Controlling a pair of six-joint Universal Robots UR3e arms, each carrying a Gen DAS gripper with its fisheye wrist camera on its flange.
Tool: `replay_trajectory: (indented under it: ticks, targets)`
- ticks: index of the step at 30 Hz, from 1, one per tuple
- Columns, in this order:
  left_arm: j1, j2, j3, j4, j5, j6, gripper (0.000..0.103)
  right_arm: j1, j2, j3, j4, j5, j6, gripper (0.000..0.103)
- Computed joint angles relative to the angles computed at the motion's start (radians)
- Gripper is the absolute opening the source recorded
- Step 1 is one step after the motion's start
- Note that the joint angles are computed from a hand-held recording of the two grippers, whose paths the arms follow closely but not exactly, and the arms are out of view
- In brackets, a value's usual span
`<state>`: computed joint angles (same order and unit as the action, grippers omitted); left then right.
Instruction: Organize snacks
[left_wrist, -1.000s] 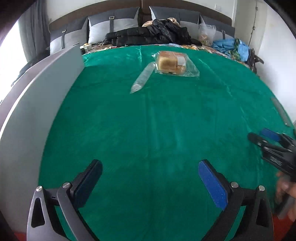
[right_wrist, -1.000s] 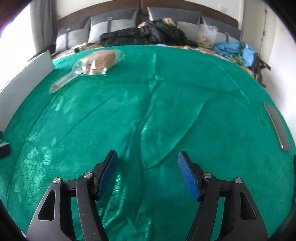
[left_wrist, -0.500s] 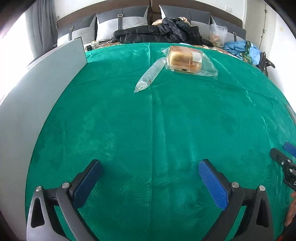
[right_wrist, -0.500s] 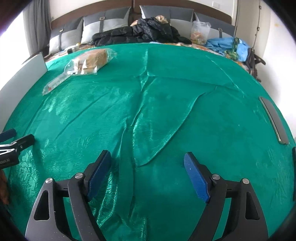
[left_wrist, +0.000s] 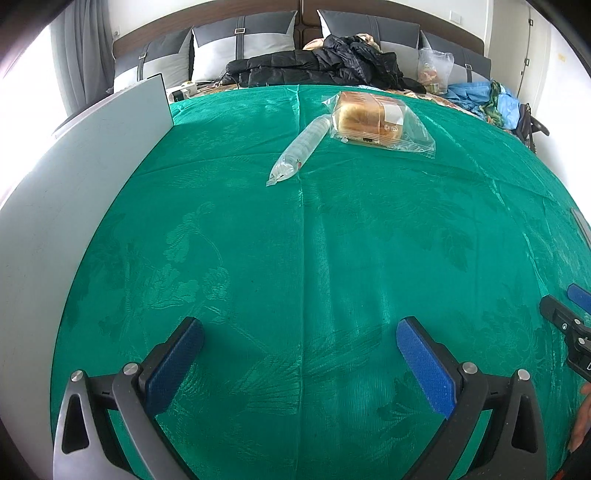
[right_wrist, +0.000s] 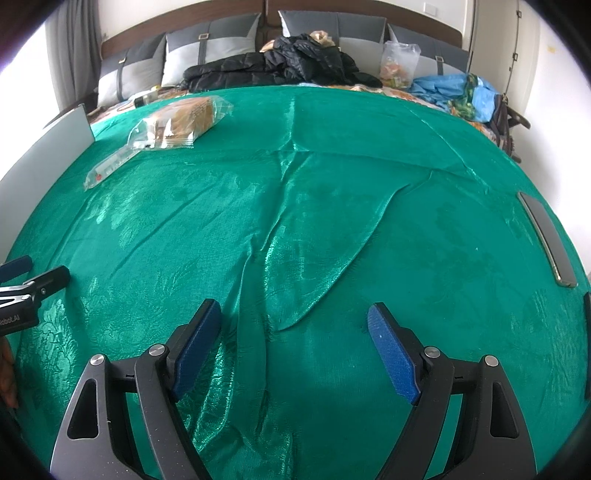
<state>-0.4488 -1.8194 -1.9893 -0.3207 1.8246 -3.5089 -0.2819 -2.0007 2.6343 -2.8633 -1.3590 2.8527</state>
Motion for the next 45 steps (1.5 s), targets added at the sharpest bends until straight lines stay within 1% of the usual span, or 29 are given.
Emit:
replay_trajectory:
  ticks: [35,36,37,38,40,41,44,45]
  targets:
    - [0.005,0.011,-0.009,0.001,-0.011,0.003,0.103,-0.002,-0.003,0.001,0.003,0.004,0.0,0.084]
    - [0.011,0.014,-0.01,0.0,-0.022,0.017,0.103,-0.002,-0.004,0.002,0.004,0.004,0.0,0.084]
    - [0.029,0.021,-0.004,-0.02,-0.055,0.055,0.103,-0.003,-0.003,0.001,0.004,0.004,0.0,0.084]
    - [0.053,0.023,0.008,-0.038,-0.093,0.096,0.103,-0.002,-0.004,0.002,0.004,0.004,0.0,0.084]
    - [0.133,0.021,0.05,-0.08,-0.205,0.196,0.103,-0.002,-0.004,0.002,0.004,0.004,0.0,0.084]
    - [0.166,0.01,0.091,-0.109,-0.234,0.219,0.103,-0.002,-0.004,0.002,0.004,0.004,0.001,0.084]
    - [0.239,-0.054,0.238,-0.165,-0.264,0.245,0.101,-0.002,-0.004,0.002,0.004,0.004,0.0,0.084]
    - [0.262,-0.094,0.311,-0.193,-0.277,0.25,0.098,-0.002,-0.005,0.003,0.004,0.004,0.001,0.084]
